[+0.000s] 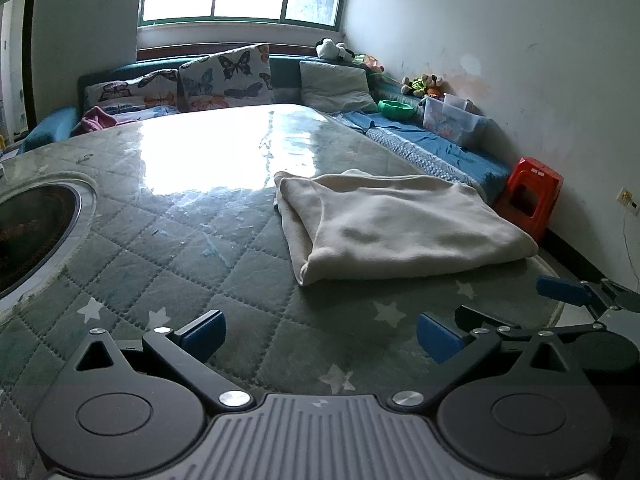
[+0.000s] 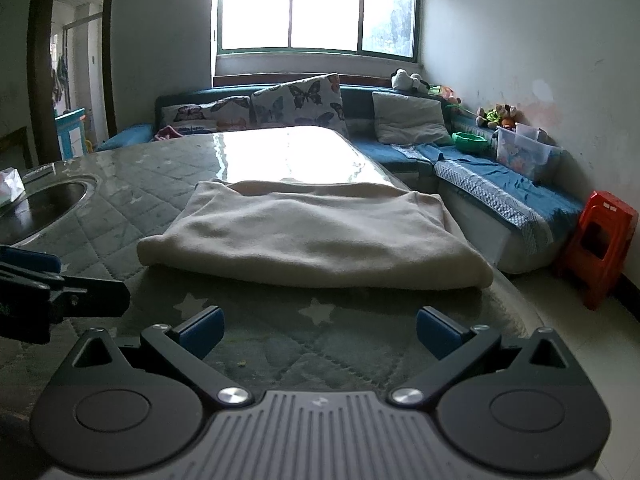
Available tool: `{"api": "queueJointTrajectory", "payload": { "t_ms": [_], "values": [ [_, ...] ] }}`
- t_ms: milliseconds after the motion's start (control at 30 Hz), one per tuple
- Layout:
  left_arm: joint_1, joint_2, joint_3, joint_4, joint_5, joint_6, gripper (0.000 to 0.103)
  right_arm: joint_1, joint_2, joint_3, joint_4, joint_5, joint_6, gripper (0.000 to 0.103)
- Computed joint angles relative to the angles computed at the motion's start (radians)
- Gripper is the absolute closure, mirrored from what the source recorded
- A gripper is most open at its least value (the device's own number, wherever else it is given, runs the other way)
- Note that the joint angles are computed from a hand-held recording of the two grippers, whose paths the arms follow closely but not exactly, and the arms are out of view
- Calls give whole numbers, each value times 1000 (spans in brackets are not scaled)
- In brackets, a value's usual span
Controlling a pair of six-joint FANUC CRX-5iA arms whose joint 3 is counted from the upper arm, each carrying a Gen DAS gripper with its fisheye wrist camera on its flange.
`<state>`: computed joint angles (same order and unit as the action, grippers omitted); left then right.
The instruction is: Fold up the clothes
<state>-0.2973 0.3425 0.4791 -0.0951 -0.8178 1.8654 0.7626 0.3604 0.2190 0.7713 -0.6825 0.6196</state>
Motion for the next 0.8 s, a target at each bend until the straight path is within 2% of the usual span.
{"api": "queueJointTrajectory", "payload": {
  "t_ms": [800],
  "values": [
    [17, 70, 86, 19, -45, -44, 0, -13, 59, 96, -95, -39, 79, 0]
  ]
}}
